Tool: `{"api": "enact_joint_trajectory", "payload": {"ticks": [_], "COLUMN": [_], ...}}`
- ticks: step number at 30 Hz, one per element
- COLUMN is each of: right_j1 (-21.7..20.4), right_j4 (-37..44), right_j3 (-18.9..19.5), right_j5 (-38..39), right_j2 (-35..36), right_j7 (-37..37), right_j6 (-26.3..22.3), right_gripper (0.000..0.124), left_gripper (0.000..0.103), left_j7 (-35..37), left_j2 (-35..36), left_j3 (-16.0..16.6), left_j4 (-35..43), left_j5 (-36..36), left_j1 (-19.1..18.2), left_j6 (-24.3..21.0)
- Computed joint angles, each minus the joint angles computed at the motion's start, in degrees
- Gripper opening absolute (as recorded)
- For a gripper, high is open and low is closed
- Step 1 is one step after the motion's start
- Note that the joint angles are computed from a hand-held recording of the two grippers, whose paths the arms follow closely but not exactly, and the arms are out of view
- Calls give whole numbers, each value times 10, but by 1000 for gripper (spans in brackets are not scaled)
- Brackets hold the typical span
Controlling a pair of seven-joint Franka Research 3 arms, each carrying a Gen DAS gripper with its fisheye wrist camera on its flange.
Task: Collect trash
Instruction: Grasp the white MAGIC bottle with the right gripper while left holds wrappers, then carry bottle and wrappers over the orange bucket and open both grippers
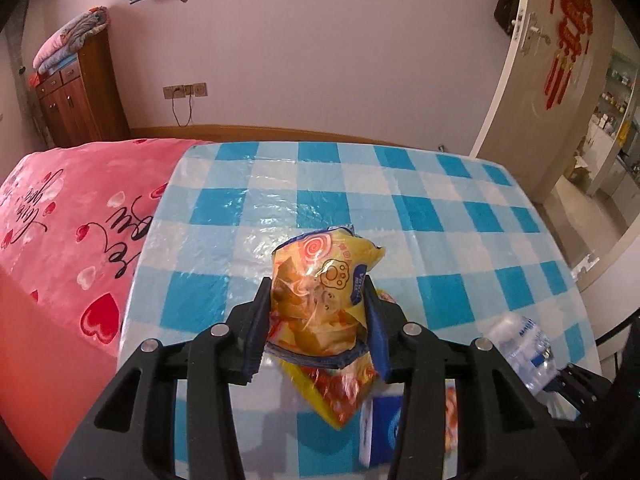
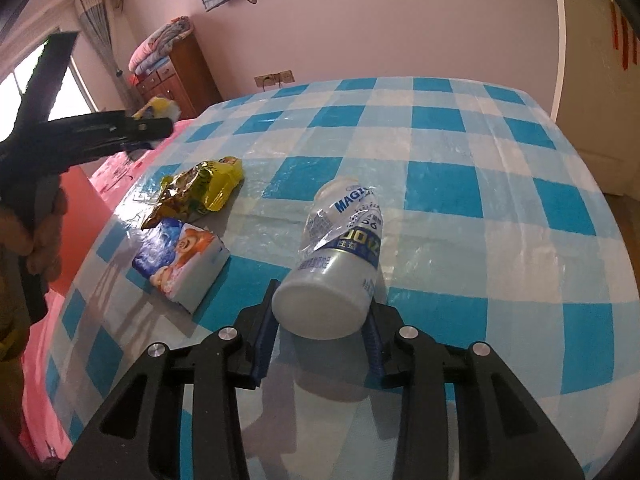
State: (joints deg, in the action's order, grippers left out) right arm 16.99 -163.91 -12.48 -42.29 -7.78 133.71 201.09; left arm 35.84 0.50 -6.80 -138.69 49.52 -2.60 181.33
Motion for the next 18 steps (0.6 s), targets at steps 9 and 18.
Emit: {"api": "enact_joint_trajectory", "payload": {"ticks": [9, 18], "right_j1": [-1, 38], "right_j4": [-42, -58], "right_j3": [64, 88], "right_j5": [159, 252], "right_j2": [-52, -107], "right_j7": [-126, -184], "right_j6": [-13, -48], "right_gripper": [38, 38], "left_gripper": [44, 44], "left_j7": [-72, -29], "left_j2": [-87, -185], "left_j3": [-64, -135], "left_j4": [-96, -202], "left_j5": [66, 4], "left_j1": [102, 202], "left_j6": [56, 115]}}
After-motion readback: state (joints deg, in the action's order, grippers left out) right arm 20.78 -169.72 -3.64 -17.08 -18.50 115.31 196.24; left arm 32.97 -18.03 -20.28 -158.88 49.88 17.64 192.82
